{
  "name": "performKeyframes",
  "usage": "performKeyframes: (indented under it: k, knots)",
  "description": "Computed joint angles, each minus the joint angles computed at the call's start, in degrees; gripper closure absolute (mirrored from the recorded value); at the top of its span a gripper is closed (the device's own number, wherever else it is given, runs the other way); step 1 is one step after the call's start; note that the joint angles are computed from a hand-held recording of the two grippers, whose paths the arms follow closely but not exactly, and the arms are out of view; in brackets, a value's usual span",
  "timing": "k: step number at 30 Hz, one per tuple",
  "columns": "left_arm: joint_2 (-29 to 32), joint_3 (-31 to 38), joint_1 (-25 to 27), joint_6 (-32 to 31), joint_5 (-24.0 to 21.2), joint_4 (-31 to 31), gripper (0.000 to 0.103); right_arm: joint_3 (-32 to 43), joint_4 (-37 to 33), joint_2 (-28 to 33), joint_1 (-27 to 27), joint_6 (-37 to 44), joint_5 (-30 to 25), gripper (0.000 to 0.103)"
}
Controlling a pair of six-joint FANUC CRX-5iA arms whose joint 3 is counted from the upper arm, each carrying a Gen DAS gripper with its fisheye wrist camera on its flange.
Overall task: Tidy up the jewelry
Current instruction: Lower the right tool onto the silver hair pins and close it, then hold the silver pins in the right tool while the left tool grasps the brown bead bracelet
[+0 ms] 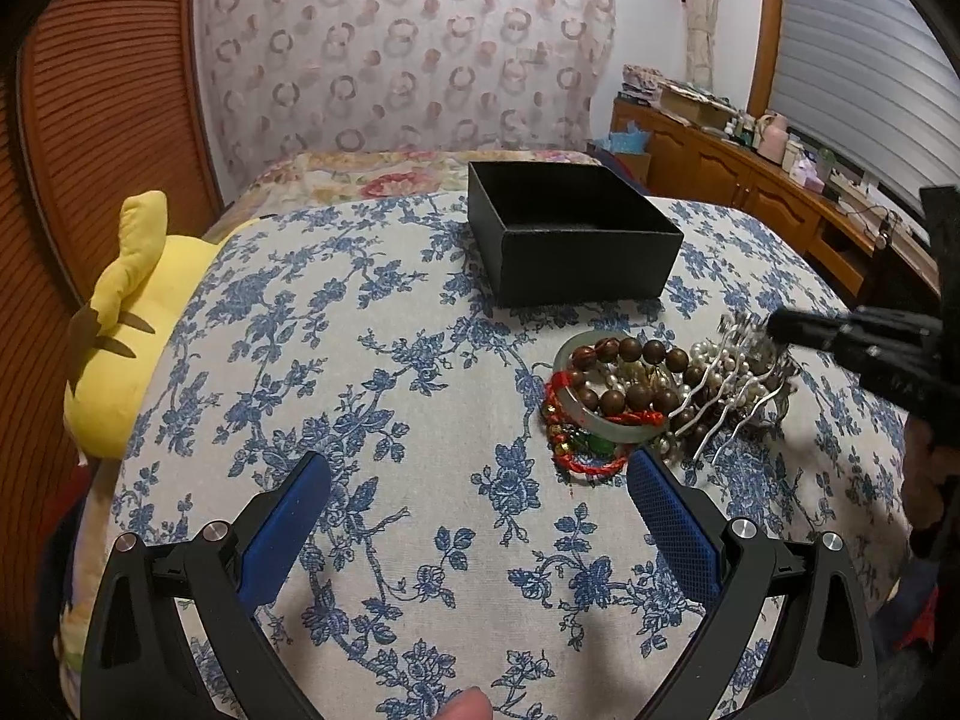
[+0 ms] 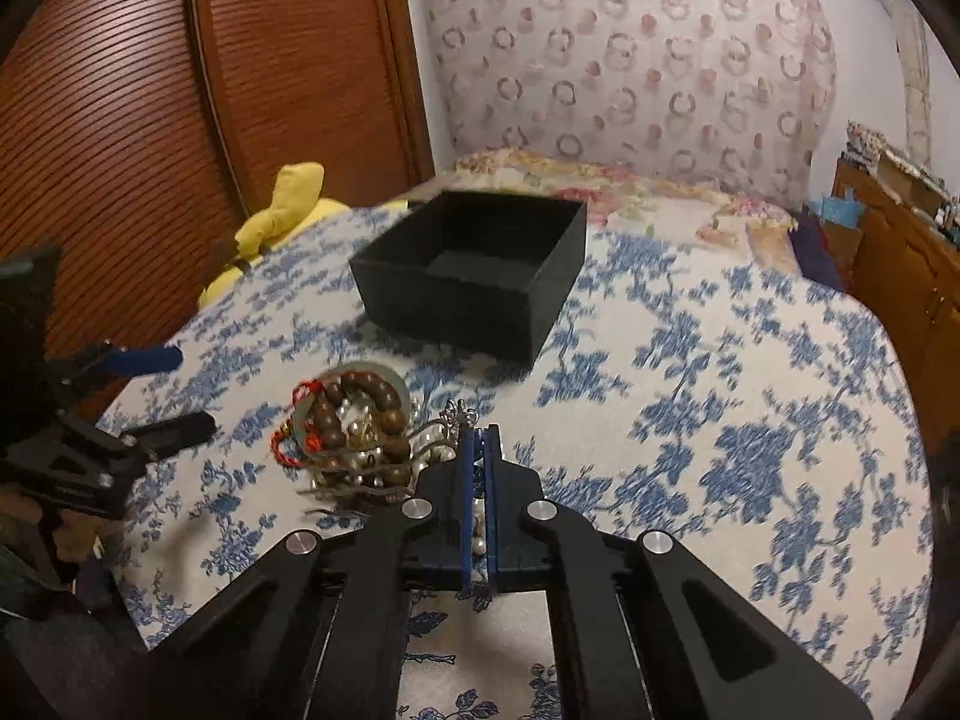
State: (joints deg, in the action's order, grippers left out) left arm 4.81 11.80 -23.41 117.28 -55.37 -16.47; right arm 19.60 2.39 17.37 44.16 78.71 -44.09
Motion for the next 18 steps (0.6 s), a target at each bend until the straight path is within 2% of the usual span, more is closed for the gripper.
performKeyframes:
  k: [6, 11, 18]
  knots:
    - [0.8, 0.5, 0.1, -1.6, 0.2, 1.4, 0.007, -1.3, 1.4, -1.4, -0.1, -0.4, 2.0, 0.100]
    - [1.5, 0.9, 0.3, -3.6, 0.7, 3.2, 0.007, -2.5, 5.4, -1.9, -0.1, -3.2, 3.4, 0.100]
    - [4.7, 2.6, 1.5, -11.0, 1.3, 9.3, 0.007, -4.7, 9.4, -3.1, -1.0, -7.0, 4.8, 0.100]
